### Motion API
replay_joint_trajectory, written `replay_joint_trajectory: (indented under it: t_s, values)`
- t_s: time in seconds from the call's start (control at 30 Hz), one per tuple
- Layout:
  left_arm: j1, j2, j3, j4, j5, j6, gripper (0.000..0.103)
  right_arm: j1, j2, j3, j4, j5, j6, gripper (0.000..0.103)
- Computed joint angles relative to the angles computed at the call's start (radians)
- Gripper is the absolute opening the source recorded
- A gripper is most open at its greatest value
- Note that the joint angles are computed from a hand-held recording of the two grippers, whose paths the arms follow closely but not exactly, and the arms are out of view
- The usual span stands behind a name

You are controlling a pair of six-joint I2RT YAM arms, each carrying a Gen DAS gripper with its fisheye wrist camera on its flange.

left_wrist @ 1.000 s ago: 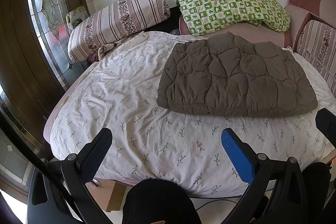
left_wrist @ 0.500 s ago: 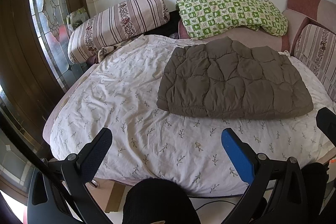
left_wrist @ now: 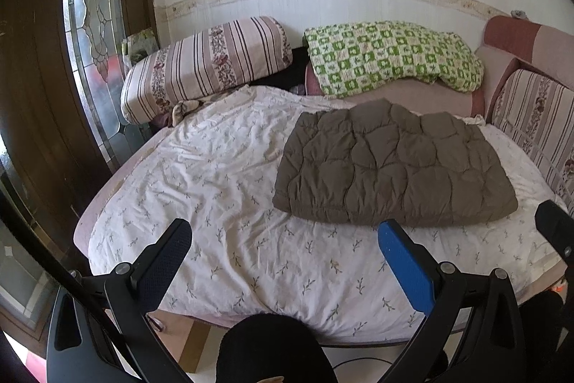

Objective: Fold large clothes

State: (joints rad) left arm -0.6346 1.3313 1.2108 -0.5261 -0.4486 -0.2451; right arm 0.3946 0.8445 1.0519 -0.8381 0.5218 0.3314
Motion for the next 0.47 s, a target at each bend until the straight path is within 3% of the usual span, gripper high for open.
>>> replay_joint_trajectory:
  t_s: [0.13, 0.33, 0.47]
  values:
    - [-0.024, -0.006, 0.015, -0.005, -0.026, 0.011, 0.103, -0.046, -0.007, -0.009, 0.027, -0.044, -0.037, 0.103]
    - [-0.038, 0.012, 0.063, -0.039, -0.025, 0.017, 0.103, -0.181, -0.01, -0.038, 0.096, -0.191, -0.103, 0.103]
    - [0.01, 0.089, 0.146, -0.069, 0.028, 0.031, 0.103, -0.373, 0.038, -0.046, 0.163, -0.354, -0.16, 0.103]
